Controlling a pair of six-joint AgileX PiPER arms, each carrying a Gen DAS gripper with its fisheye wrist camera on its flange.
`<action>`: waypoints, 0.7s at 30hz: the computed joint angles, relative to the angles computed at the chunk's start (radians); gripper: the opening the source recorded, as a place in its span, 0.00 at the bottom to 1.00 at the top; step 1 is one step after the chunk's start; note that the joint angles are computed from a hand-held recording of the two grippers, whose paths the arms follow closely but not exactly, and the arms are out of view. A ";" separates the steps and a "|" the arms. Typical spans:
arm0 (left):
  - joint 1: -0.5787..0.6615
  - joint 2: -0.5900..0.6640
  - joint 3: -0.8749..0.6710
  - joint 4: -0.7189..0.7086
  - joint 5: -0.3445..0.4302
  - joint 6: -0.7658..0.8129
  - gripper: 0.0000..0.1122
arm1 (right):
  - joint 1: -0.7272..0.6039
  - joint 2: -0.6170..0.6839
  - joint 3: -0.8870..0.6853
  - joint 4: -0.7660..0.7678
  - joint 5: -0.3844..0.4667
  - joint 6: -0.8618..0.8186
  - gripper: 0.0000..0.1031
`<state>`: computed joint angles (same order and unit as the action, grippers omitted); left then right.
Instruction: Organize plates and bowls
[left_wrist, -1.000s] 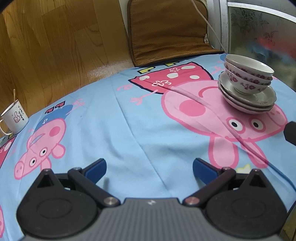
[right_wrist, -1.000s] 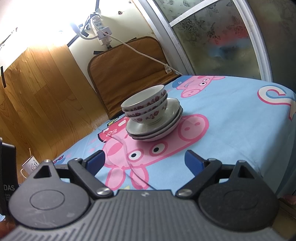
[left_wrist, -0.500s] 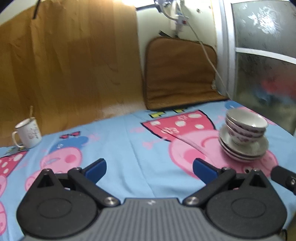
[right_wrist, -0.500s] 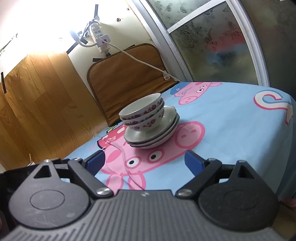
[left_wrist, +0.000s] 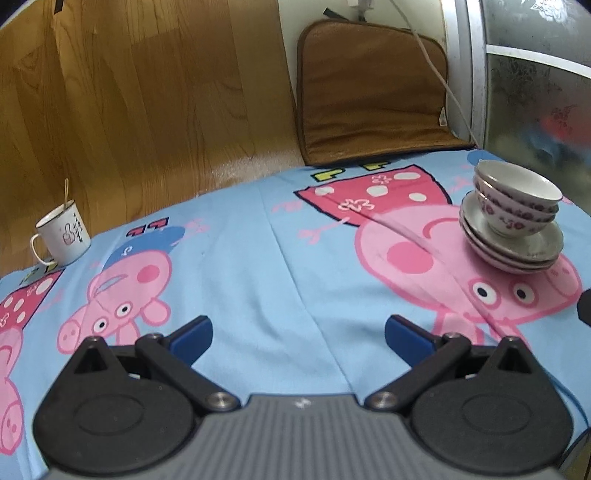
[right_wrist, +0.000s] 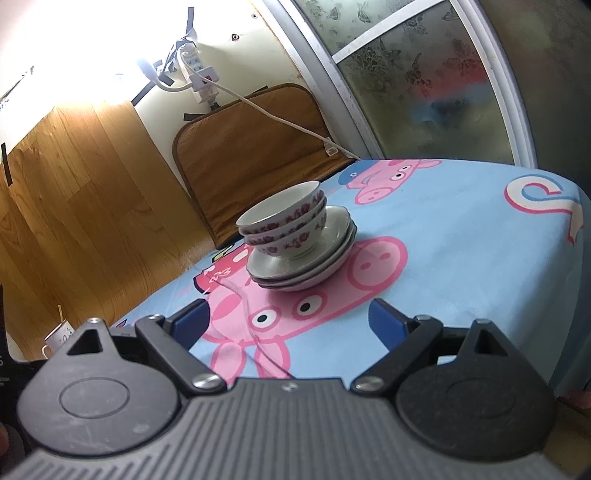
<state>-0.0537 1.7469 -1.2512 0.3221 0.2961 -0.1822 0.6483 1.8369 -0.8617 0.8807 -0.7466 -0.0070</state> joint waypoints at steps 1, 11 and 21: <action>0.003 0.002 -0.003 -0.015 0.005 0.012 0.92 | 0.000 0.000 0.000 0.000 0.002 0.000 0.92; 0.015 0.026 -0.030 -0.054 0.044 0.046 0.92 | -0.008 0.007 -0.013 -0.001 0.032 -0.003 0.92; 0.012 0.046 -0.054 -0.137 0.094 0.146 0.92 | -0.022 0.011 -0.022 -0.015 0.078 0.012 0.92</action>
<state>-0.0417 1.7932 -1.3050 0.1848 0.3900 -0.0360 0.6259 1.8477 -0.8839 0.8652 -0.6686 0.0045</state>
